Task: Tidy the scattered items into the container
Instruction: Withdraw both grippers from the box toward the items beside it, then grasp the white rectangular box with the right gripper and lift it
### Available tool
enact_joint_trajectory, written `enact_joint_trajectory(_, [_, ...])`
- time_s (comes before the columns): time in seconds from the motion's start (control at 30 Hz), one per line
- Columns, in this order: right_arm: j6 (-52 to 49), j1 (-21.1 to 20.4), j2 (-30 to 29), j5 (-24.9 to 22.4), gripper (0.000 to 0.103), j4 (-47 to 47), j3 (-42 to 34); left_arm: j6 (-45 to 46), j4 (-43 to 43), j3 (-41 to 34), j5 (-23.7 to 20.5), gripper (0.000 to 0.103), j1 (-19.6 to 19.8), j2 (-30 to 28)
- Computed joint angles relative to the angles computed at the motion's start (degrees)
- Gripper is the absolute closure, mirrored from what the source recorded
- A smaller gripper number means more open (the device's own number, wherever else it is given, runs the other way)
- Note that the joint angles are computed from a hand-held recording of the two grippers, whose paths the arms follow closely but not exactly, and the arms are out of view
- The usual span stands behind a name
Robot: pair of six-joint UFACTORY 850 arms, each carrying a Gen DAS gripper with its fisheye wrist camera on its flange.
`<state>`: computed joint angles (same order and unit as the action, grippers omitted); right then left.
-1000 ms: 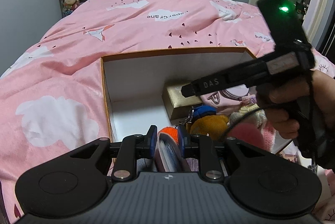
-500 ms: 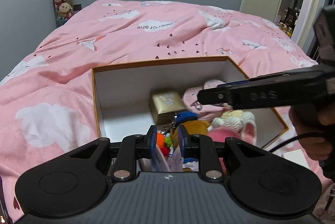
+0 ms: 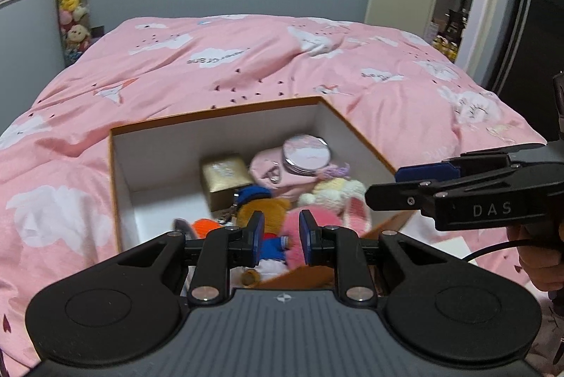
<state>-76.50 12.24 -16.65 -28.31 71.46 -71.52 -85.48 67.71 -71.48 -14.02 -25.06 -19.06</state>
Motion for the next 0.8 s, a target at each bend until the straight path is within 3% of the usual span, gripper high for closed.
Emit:
enact_joint_trajectory(0.13, [0.85, -0.70, 2.43, 3.53, 0.045, -1.04, 3.74, 1.74, -0.83, 0.06, 0.32, 0.078, -1.01, -0.13])
enact_joint_trajectory(0.33, [10.47, -2.17, 3.98, 6.59, 0.045, -9.75, 6.95, 6.55, -4.92, 0.51, 1.22, 0.074, -1.83, -0.40])
enact_joint_trajectory(0.63, [41.52, -4.73, 2.56, 8.29, 0.040, -33.79, 8.04, 35.25, -34.95, 0.00, 2.55, 0.073, -1.46, -2.11])
enact_joint_trajectory(0.8, [45.19, -5.77, 0.43, 6.72, 0.038, -35.03, 7.46, 39.49, -40.17, -0.65, 0.64, 0.072, -1.44, -3.11])
